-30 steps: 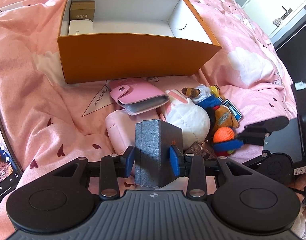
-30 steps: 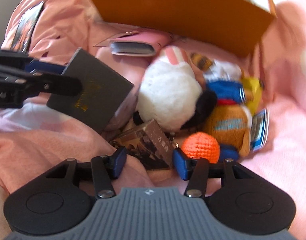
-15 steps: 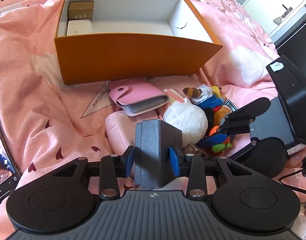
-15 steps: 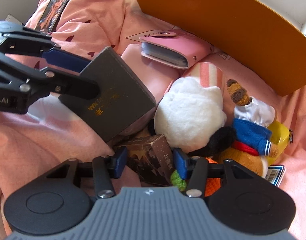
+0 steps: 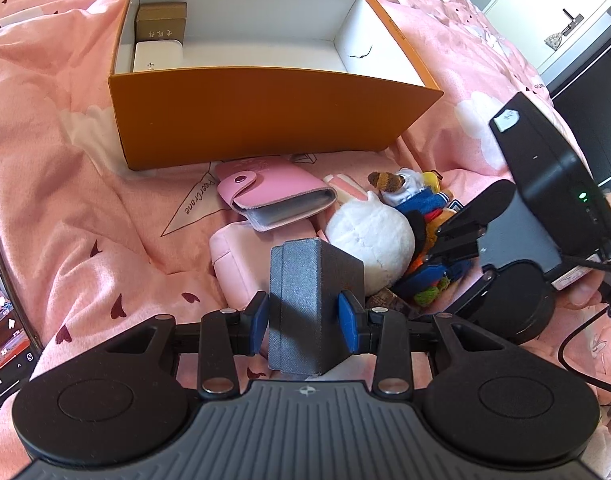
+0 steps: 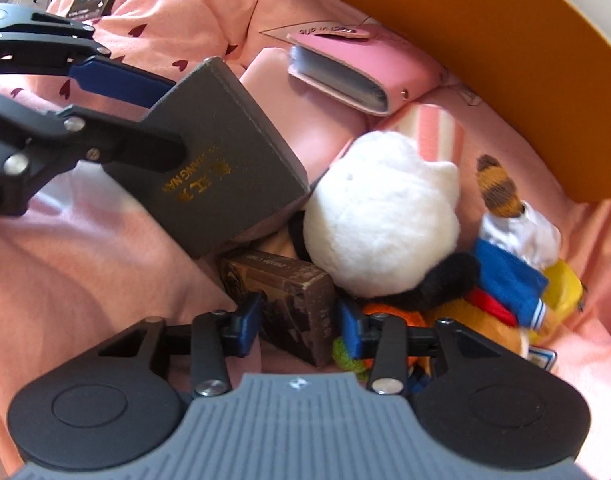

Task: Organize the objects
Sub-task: 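Lift the dark grey book with the left tool while the right tool reaches the small brown box, then grasp the small brown box with the right tool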

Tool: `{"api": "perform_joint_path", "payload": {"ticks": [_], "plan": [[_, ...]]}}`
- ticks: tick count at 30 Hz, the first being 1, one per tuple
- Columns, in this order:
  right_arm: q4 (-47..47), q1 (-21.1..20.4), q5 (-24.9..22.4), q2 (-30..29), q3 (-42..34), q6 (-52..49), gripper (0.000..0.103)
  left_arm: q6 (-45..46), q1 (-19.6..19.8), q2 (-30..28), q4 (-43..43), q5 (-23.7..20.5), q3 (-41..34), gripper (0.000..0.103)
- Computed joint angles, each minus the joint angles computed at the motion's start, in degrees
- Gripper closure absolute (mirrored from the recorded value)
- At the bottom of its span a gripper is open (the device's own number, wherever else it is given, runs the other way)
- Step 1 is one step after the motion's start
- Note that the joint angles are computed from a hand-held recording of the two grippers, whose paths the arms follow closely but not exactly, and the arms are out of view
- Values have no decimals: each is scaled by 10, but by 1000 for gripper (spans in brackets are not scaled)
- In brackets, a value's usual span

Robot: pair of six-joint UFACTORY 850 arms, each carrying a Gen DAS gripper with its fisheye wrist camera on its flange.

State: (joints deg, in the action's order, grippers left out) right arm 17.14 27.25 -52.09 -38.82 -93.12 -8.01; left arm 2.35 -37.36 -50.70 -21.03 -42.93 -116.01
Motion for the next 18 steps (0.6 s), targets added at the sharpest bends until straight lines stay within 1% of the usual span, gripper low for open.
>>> {"api": "perform_joint_path", "payload": {"ticks": [4, 6, 8, 10, 13, 15, 18], "plan": [[-3, 5, 8, -8, -2, -4, 48, 1, 2, -1, -6, -2, -1, 61], [-2, 6, 18, -6, 5, -6, 48, 1, 2, -2, -9, -2, -2, 61], [-3, 6, 29, -1, 14, -5, 51, 2, 3, -2, -10, -2, -1, 61], [-8, 6, 33, 6, 20, -8, 60, 3, 4, -2, -12, -2, -1, 61], [-8, 6, 46, 25, 36, -17, 70, 5, 6, -2, -18, -5, -1, 61], [-3, 8, 61, 39, 48, -26, 73, 5, 7, -3, -20, -6, -2, 61], [-11, 15, 82, 51, 59, -23, 74, 2, 6, -3, -17, -6, -2, 61]]}}
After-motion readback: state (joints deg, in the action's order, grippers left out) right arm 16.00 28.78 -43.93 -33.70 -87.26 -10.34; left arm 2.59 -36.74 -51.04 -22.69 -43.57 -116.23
